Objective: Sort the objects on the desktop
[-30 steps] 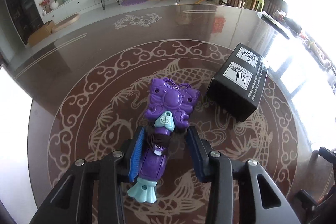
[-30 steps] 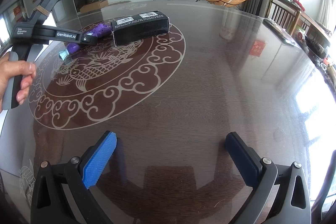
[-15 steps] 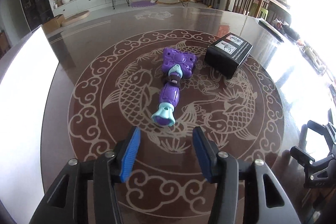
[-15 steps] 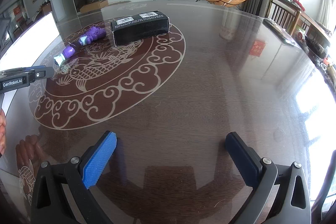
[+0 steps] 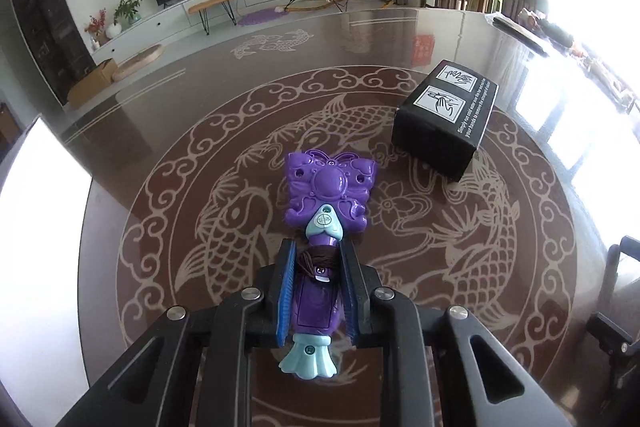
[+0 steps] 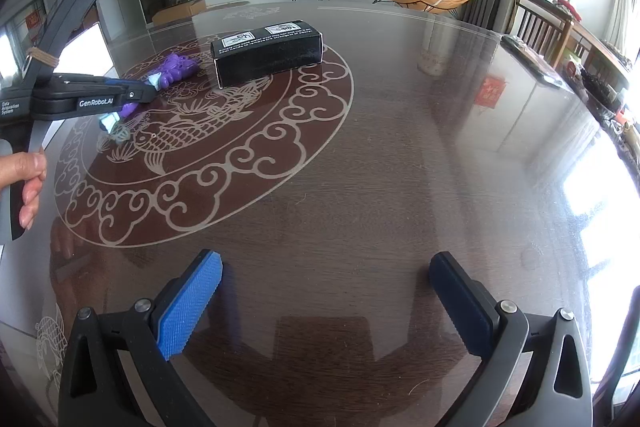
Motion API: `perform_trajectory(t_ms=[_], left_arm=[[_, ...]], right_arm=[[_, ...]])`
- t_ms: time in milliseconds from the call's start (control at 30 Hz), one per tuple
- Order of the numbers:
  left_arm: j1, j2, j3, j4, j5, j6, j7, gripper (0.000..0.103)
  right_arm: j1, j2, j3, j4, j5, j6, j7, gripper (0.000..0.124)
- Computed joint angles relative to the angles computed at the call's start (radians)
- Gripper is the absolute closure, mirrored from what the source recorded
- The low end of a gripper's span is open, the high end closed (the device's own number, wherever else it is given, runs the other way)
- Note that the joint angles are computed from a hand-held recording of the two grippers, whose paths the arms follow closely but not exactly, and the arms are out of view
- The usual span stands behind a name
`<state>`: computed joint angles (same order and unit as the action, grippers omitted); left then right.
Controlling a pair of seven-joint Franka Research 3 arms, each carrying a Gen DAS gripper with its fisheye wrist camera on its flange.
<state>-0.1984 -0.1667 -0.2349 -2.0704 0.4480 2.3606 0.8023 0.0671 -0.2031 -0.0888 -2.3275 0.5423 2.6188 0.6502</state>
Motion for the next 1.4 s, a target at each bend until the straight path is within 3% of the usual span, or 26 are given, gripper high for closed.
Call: perform_trajectory(t_ms=[167,200,233,300,367,433,567,867,1067,1300,1400], left_arm=[[-0.005,-0.266,-0.030,-0.261,-0.013,0.011,-0.189,0.081],[-0.016,-0.312,-0.021,-0.308,-0.030,0.033,-0.193,0.068],[-0.031,-0.343,-0.005,-0.342,-0.055,0.054,-0.176,0.038],[-0.043,-0.385,0.011,-0.386,-0.083,0.080,-0.145,0.005],[-0.046,-0.418,0.023,-0.422,-0.096,0.127,-0.118,0.005],[-0.058,-0.406,0.038,-0.417,-0.134,0.114,-0.071,0.005],[-0.068,-0.397,0.057,-0.427,-0.197,0.159,-0.008,0.005],[-0.071,-0.445,0.080,-0.504,-0.294,0.292,0.025,0.005],[-0.052,-0.418,0.056,-0.468,-0.282,0.247,0.037,0.001],[-0.012,-0.319,-0.028,-0.338,-0.166,0.054,0.019,0.000],[-0.023,-0.313,-0.019,-0.332,-0.155,0.050,0.008,0.000]], right_arm=[[0.000,0.000,0.000,0.000,0.000,0.000,0.000,0.021],[0.000,0.000,0.000,0.000,0.000,0.000,0.000,0.021],[0.000,0.000,0.001,0.000,0.000,0.000,0.000,0.021],[-0.001,0.000,0.001,0.000,-0.001,-0.001,0.001,0.021],[-0.001,0.000,0.001,0.000,-0.001,0.000,0.001,0.021],[-0.001,-0.001,0.001,0.001,-0.002,-0.001,0.002,0.021],[0.000,-0.001,0.001,-0.001,-0.001,0.000,0.001,0.021],[0.000,-0.001,0.001,-0.001,0.000,0.001,0.000,0.021],[-0.001,-0.001,0.000,0.000,-0.001,-0.001,0.001,0.021],[0.000,-0.001,0.000,-0.002,0.000,0.001,-0.001,0.021],[-0.001,-0.001,0.001,0.002,-0.003,-0.003,0.002,0.021]])
